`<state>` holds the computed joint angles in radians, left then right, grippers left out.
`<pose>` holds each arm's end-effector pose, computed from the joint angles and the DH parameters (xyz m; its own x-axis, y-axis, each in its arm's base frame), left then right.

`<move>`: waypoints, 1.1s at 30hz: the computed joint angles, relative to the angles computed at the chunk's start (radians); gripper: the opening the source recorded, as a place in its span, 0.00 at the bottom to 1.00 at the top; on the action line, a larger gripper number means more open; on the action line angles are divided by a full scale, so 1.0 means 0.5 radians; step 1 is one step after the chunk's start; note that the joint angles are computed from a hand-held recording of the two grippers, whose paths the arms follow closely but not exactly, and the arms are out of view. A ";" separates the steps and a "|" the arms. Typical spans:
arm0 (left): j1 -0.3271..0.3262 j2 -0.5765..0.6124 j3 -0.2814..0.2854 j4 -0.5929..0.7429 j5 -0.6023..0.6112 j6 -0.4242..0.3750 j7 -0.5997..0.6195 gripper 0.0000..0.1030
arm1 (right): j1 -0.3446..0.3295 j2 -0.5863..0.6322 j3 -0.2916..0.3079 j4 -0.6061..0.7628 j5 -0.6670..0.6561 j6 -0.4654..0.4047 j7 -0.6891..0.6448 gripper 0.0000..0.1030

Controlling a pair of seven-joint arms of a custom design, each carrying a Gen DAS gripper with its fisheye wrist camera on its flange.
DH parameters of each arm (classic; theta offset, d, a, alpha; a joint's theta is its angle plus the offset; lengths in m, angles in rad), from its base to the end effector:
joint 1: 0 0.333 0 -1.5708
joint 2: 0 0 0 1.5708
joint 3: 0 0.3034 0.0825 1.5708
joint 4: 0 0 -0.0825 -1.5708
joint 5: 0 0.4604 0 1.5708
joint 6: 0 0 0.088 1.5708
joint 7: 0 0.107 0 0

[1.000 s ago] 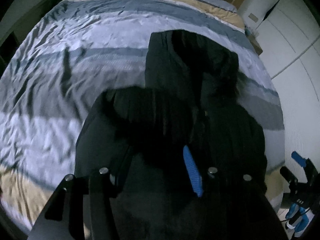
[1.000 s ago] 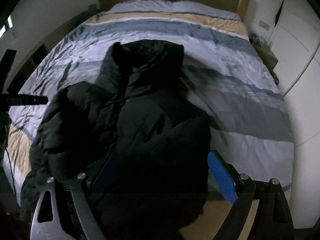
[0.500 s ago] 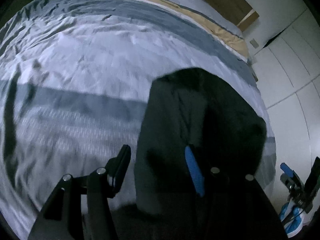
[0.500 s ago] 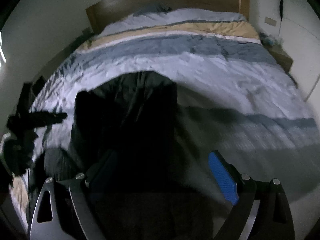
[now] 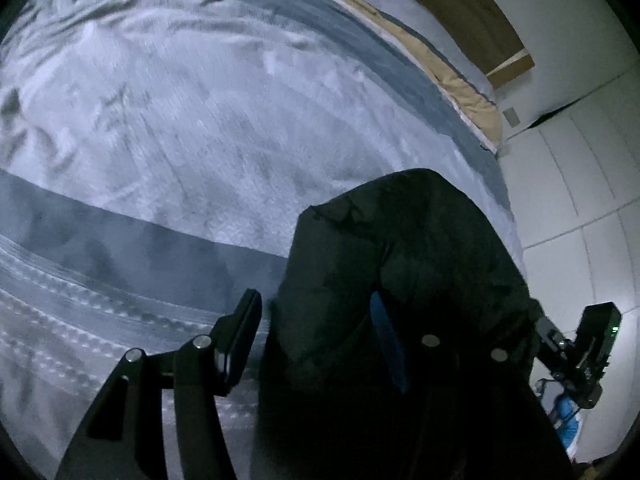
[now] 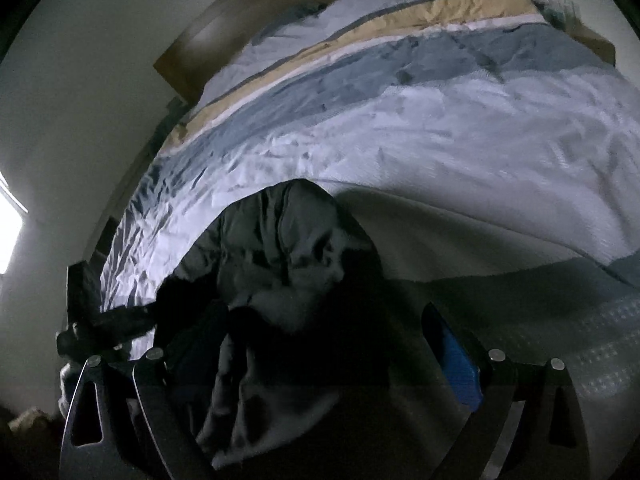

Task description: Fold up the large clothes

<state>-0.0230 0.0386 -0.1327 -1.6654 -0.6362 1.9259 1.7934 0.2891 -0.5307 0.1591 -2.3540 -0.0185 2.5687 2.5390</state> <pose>0.6582 -0.1439 0.5826 -0.2632 -0.7962 0.5448 -0.9523 0.1237 -0.2791 0.4675 0.2345 0.5786 -0.2944 -0.8163 -0.4970 -0.7076 0.5357 -0.4608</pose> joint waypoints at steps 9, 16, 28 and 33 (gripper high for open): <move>-0.020 0.071 -0.036 0.042 -0.070 -0.057 -0.210 0.53 | 0.077 0.148 -0.069 0.142 0.141 -0.108 -0.186 0.26; -0.072 -0.186 -0.024 -0.186 0.072 0.090 -0.127 0.08 | 0.091 0.004 -0.007 0.158 0.075 -0.281 -0.249 0.18; -0.099 -0.869 0.240 -0.530 -0.044 -0.212 0.204 0.07 | 0.245 -0.478 0.162 0.035 0.090 -0.468 -0.160 0.18; -0.098 -1.192 0.327 -0.720 0.090 -0.361 0.349 0.07 | 0.305 -0.631 0.274 -0.028 0.092 -0.547 0.049 0.18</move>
